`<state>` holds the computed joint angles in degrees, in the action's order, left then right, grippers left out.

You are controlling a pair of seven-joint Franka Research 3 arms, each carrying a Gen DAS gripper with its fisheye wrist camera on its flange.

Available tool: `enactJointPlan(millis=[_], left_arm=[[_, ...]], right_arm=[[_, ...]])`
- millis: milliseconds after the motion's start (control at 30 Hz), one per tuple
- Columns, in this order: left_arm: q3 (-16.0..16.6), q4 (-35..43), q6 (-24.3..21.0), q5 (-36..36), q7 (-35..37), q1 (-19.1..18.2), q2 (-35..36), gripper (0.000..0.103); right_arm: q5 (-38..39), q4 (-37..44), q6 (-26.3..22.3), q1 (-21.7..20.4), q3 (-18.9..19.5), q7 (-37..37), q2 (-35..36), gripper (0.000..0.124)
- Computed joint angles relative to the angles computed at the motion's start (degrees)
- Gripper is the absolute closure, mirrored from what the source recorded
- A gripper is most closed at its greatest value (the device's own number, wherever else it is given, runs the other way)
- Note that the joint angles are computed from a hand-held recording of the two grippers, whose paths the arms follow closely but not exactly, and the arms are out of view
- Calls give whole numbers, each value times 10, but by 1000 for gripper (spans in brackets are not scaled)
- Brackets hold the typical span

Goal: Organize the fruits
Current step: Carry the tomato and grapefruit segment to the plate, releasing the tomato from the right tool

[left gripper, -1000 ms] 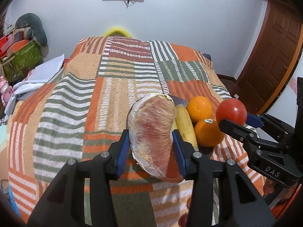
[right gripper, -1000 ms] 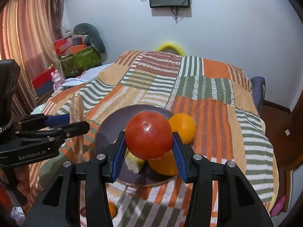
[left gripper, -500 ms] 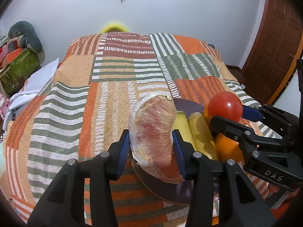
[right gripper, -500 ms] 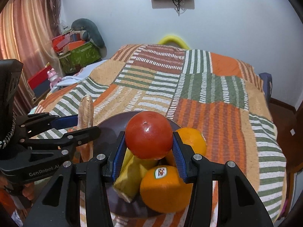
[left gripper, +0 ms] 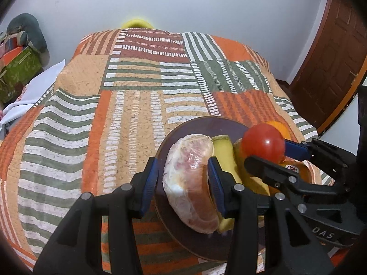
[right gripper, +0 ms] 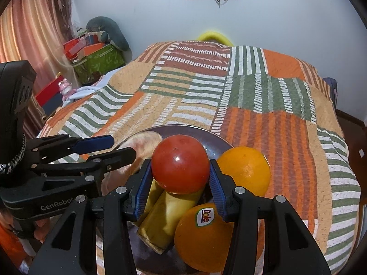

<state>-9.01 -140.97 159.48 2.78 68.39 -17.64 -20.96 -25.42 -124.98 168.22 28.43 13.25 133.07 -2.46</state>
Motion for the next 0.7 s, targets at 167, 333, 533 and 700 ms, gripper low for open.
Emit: enactJointPlan(millis=[167,333,533,700], left_arm=[[-4,-7,0,11,-8,5,-10,59],[-1,-17,-11,13,-10,0,-34,59],[-10,-39,-32,27,-22,-1,-95,59],[-15,-56,-65,38,-36,-11,-168,59]], right_arm=[[-20,-1,8,-4,2,14,-5,69],[-22,-9,4,-7,8,20,-17,69],[-43,-29,-10,-24,32,51,-57,69],[-46,-50,-24,-45,66,71,-107,69]])
